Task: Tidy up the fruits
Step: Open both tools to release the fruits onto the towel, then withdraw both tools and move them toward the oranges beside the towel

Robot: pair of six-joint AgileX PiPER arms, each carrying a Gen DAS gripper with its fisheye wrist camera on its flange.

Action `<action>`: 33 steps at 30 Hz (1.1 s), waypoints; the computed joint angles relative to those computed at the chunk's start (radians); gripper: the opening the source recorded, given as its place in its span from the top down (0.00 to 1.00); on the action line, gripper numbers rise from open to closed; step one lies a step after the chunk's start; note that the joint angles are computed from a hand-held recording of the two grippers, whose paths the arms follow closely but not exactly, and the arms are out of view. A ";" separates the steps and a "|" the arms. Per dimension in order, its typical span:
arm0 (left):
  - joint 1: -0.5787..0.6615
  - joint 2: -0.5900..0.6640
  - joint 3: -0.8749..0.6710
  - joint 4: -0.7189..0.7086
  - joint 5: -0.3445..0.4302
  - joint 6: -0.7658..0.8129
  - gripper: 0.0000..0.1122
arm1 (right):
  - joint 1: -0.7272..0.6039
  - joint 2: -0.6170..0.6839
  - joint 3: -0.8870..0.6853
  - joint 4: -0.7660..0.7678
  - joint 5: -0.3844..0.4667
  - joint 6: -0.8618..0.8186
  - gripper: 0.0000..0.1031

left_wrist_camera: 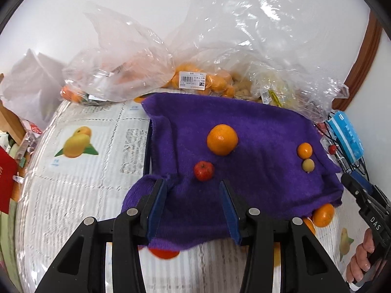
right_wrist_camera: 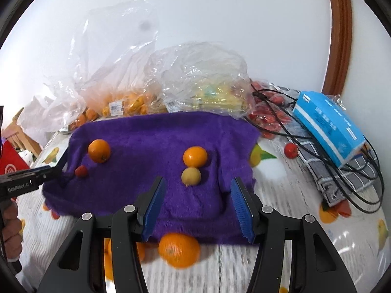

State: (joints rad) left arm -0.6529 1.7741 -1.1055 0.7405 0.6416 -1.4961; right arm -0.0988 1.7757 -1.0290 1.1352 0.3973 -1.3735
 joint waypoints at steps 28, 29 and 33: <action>-0.397 -0.204 0.119 0.111 0.199 -0.286 0.54 | -0.210 -0.469 0.341 -0.070 0.201 -0.022 0.46; -0.400 -0.203 0.126 0.115 0.194 -0.304 0.54 | -0.214 -0.477 0.347 -0.072 0.203 -0.026 0.46; -0.396 -0.190 0.142 0.112 0.159 -0.331 0.53 | -0.236 -0.518 0.390 -0.061 0.204 -0.071 0.46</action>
